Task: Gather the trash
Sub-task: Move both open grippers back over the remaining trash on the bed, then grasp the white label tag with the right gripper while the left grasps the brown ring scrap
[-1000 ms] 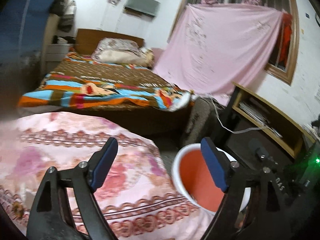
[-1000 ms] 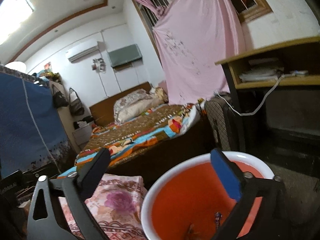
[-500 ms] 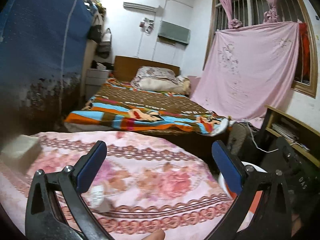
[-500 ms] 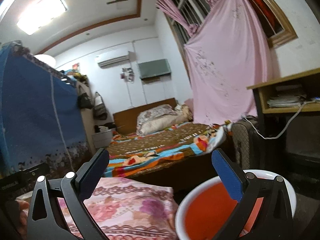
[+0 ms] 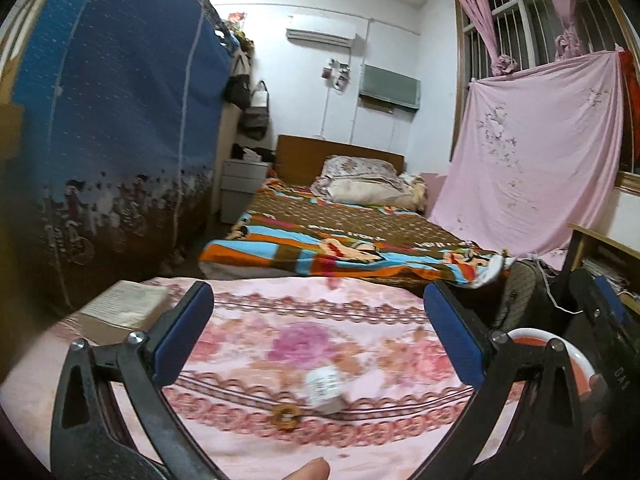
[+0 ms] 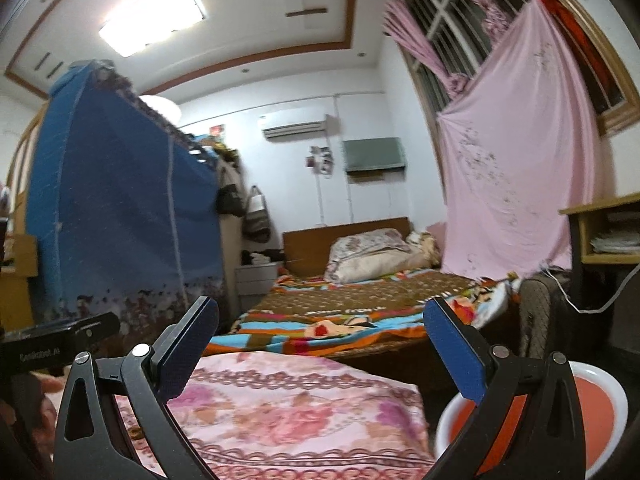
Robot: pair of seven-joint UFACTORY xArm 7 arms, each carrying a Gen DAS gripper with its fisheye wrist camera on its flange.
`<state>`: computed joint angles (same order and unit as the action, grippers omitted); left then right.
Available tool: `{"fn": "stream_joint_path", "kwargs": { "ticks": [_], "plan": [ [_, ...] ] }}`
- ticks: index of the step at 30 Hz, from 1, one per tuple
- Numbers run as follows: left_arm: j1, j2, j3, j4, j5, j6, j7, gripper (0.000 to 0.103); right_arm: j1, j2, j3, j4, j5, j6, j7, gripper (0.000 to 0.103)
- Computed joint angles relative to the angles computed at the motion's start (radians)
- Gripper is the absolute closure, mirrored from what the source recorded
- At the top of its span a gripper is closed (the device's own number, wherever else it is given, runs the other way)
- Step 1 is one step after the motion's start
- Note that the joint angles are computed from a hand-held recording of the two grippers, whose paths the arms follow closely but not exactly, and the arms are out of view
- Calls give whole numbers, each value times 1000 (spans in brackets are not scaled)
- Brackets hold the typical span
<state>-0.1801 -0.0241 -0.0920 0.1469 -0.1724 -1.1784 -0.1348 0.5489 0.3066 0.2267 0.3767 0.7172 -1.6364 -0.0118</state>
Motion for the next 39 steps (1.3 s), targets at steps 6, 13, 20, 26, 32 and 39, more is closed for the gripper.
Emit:
{"fn": "stream_joint_path", "kwargs": {
  "ticks": [6, 13, 20, 26, 32, 39],
  "plan": [
    [53, 9, 40, -52, 41, -85, 24, 11, 27, 17, 9, 32, -21, -2, -51, 0],
    [113, 50, 72, -75, 94, -157, 27, 11, 78, 51, 21, 98, -32, 39, -183, 0],
    [156, 111, 90, -77, 110, -233, 28, 11, 93, 35, 21, 155, -70, 215, -312, 0],
    [207, 118, 117, -75, 197, -212, 15, 11, 42, -26, 2, 188, -189, 554, -294, 0],
    [241, 71, 125, -49, 254, -30, -14, 12, 12, -57, -23, 218, -268, 797, -246, 14],
    [282, 17, 154, 16, 421, 280, -85, 23, 5, -55, -58, 296, -344, 1091, -236, 20]
  ]
}}
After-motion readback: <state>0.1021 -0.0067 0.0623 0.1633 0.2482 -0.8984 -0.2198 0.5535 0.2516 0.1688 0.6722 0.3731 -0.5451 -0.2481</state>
